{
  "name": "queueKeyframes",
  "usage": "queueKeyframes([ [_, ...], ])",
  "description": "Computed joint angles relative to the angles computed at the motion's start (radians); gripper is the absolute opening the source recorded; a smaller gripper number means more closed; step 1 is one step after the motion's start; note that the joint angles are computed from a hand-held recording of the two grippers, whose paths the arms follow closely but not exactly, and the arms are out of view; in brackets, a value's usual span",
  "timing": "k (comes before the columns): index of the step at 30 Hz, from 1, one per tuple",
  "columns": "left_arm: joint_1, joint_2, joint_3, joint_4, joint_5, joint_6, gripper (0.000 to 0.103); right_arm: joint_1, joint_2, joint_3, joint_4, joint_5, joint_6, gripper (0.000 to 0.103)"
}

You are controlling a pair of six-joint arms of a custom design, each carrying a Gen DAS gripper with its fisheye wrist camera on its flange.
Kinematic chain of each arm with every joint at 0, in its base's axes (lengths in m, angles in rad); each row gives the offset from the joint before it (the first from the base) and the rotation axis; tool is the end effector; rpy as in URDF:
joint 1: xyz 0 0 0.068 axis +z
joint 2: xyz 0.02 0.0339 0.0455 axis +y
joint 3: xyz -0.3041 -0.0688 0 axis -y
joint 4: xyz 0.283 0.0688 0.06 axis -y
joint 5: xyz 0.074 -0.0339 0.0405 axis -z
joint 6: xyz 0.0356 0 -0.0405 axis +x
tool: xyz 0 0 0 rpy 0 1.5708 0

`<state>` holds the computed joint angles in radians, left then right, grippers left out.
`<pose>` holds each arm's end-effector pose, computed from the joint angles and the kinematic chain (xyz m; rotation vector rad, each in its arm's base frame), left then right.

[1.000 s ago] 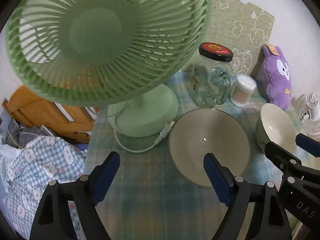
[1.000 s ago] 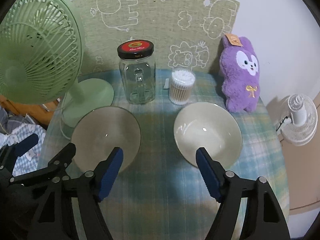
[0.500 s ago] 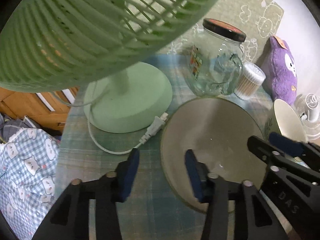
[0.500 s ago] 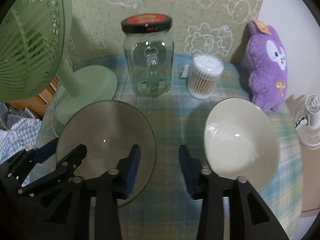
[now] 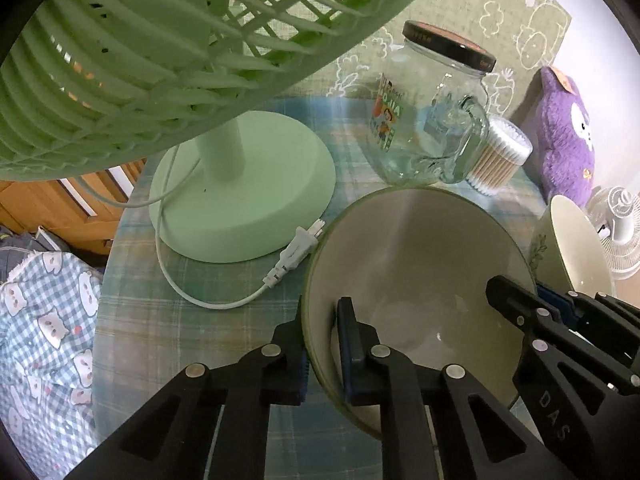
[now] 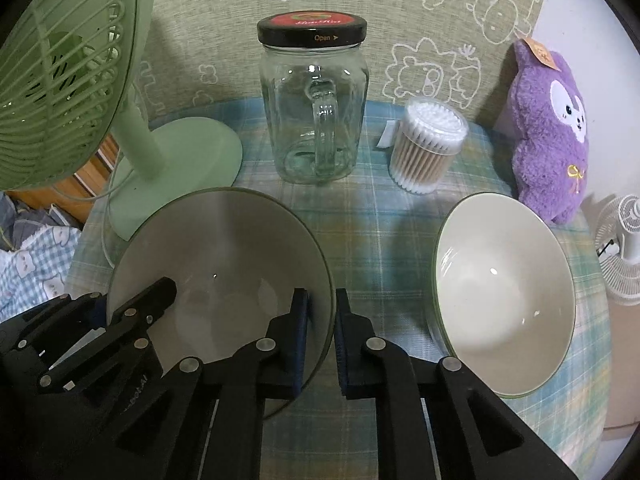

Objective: Organize plates and bowls
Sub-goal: 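Close both grippers on the bowl rim and lift it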

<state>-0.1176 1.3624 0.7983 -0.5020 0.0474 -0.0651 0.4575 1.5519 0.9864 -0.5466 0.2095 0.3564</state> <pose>0.2792 -0.0347 0.2145 0.0854 2.6392 -0.1244 0.3025 0.1407 0.2190 -0.0687 2.6396 -0.0109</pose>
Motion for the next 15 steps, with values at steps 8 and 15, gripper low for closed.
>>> queueKeyframes([
  [8, -0.036, -0.002, 0.012, -0.032, -0.046, -0.008, 0.009, -0.009, -0.025, 0.002, -0.044, -0.023, 0.017, 0.014],
  [15, -0.091, -0.069, -0.015, -0.084, -0.085, -0.044, 0.009, -0.001, -0.087, -0.032, -0.086, -0.028, 0.024, 0.014],
])
